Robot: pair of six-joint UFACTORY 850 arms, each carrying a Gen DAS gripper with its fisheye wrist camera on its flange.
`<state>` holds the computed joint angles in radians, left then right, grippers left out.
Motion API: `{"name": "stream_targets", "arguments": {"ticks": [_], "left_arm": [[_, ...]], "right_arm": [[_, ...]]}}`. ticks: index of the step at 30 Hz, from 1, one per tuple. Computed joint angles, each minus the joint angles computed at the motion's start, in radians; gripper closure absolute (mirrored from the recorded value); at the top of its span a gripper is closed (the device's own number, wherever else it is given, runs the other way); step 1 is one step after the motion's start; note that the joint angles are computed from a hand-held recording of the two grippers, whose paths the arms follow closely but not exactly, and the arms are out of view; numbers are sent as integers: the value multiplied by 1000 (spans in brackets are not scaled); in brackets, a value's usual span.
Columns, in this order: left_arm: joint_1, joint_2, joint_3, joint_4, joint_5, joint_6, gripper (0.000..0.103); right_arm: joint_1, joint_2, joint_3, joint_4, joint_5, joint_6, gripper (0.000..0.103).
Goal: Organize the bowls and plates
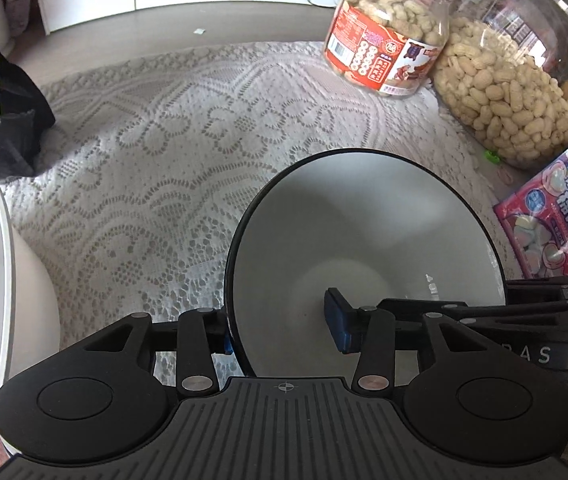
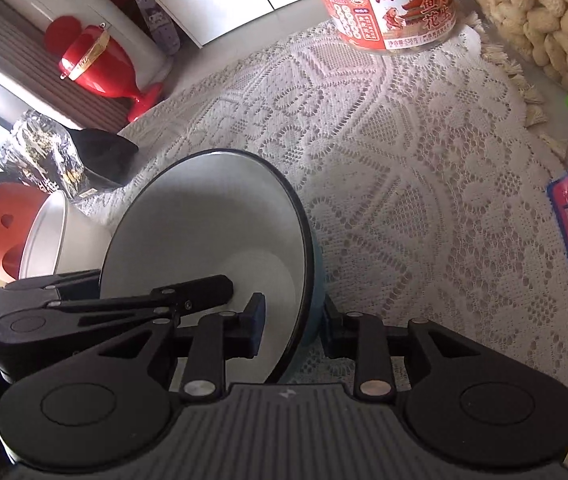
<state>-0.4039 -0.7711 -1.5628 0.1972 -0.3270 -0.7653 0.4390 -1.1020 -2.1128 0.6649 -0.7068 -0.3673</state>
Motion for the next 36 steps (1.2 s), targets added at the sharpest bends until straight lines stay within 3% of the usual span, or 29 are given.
{"name": "stream_targets", "arguments": {"ticks": [3, 8, 16, 20, 24, 26, 31, 36], "left_arm": [[-5, -3, -9, 42, -15, -47, 57], [-38, 38, 28, 301, -15, -247, 60], [-100, 201, 172, 573, 11, -532, 60], [-142, 276, 252, 496, 24, -464, 60], [-166, 309, 313, 203, 70, -189, 60], [-181, 309, 328, 132, 70, -121, 59], [-207, 287, 329, 55, 31, -64, 63], [-219, 286, 322, 140, 0, -140, 70]], "right_arm": [[13, 26, 42, -39, 54, -5, 74], [13, 85, 128, 6, 113, -73, 74], [13, 304, 390, 158, 238, -293, 74], [19, 426, 536, 142, 275, -349, 74], [19, 510, 664, 91, 290, -343, 74], [17, 525, 695, 65, 278, -319, 74], [17, 532, 743, 6, 260, -253, 73], [0, 522, 739, 80, 221, -291, 71]]}}
